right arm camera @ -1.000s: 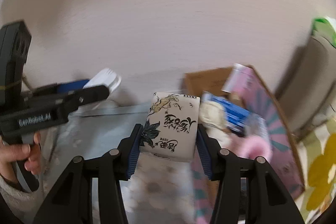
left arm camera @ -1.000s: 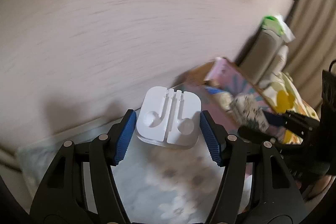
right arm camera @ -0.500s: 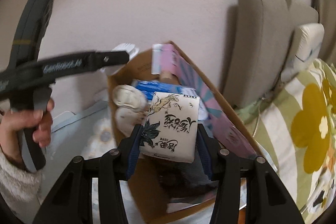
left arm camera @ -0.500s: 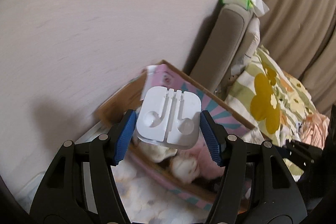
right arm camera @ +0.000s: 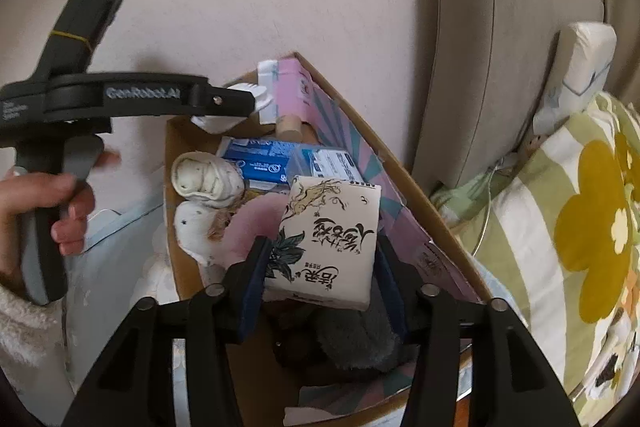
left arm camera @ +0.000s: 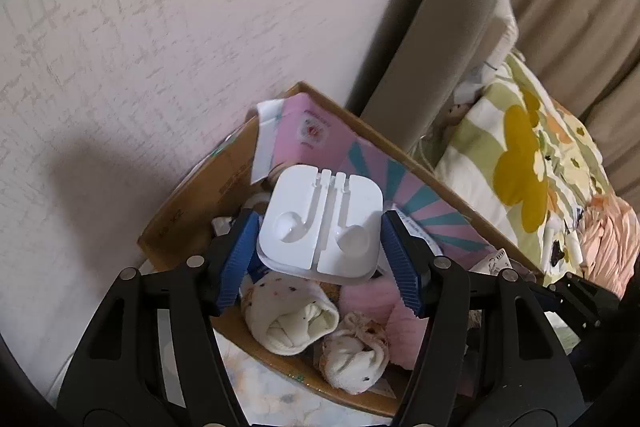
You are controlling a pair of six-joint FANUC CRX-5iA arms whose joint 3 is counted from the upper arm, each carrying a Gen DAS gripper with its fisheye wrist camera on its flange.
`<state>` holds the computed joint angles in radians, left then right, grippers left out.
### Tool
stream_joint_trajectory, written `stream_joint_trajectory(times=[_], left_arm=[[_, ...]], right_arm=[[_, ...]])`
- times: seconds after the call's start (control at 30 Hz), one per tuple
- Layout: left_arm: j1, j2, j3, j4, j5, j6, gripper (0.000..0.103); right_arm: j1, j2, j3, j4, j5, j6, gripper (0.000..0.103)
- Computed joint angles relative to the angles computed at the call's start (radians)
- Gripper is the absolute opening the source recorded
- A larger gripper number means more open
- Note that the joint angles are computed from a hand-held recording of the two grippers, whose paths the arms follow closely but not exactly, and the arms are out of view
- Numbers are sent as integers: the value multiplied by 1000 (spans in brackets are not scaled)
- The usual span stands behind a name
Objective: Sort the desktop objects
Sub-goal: 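Carry the soap box and earphone case into the box and release both, then withdraw both grippers back over the empty bed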
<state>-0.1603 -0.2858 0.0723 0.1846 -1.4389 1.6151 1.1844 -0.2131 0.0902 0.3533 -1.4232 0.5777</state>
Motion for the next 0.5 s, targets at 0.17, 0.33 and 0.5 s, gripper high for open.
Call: stream_joint_trajectory(times=[0.17, 0.33, 0.5], left_arm=[[3, -12, 0, -11, 28, 17, 103], [9, -16, 6, -9, 17, 10, 103], [4, -20, 22, -21, -4, 24, 103]], right_arm=[[-1, -5, -16, -1, 9, -18, 91], [12, 7, -3, 11, -22, -3, 91], [18, 8, 9, 13, -30, -4, 91]])
